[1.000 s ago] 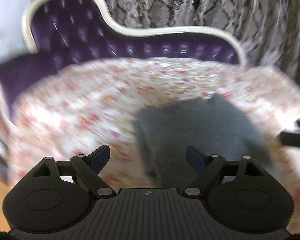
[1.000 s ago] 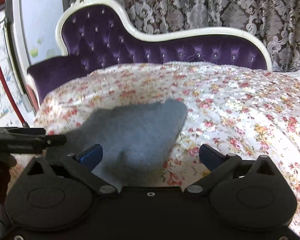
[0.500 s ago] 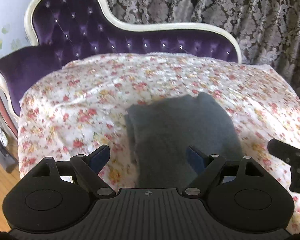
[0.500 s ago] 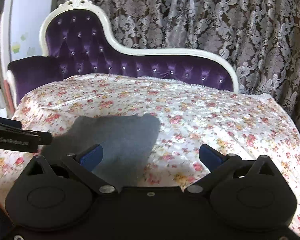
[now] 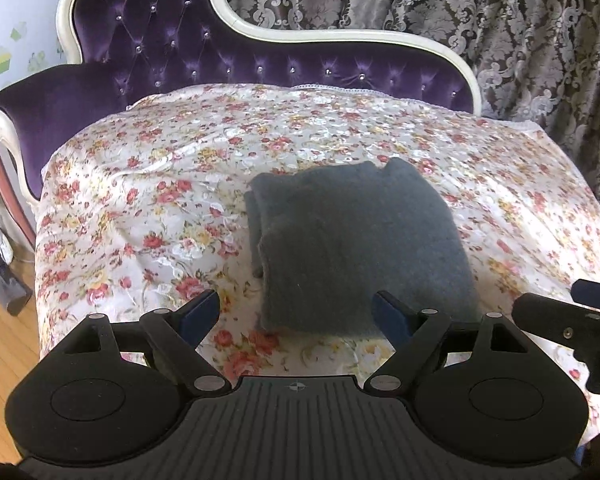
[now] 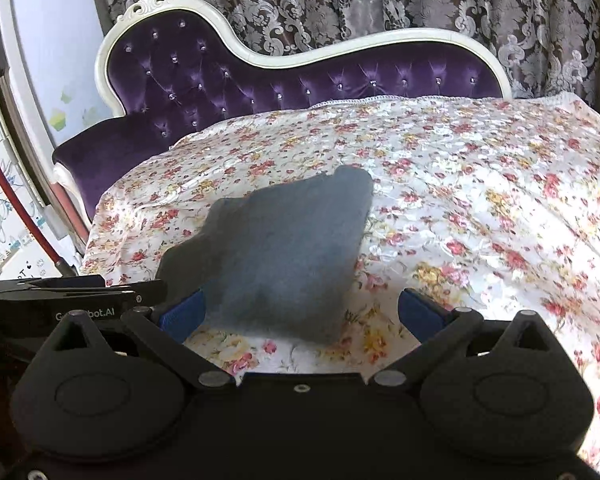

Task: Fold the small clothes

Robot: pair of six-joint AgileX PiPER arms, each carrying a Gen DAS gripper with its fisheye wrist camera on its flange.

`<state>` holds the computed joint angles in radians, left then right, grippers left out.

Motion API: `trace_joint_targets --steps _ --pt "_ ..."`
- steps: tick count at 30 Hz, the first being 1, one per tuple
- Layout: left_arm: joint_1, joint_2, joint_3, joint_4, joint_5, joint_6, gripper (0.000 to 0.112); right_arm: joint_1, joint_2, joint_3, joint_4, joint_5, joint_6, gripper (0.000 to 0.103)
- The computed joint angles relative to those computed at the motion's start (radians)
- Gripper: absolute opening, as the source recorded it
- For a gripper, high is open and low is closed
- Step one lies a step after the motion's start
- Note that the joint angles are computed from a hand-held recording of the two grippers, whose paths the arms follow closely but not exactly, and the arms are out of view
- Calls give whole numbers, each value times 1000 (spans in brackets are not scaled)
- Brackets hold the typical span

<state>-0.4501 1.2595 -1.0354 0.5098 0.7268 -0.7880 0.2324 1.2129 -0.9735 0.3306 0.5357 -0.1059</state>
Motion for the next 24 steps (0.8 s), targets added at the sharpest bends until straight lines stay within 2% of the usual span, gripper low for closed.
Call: trace_joint_targets --steps 6,24 --pt "-13 -8 11 0 14 -22 83 56 -14 8 -164 -9 146 102" --pt "-4 -7 19 -31 21 -12 83 41 2 1 -96 3 91 102"
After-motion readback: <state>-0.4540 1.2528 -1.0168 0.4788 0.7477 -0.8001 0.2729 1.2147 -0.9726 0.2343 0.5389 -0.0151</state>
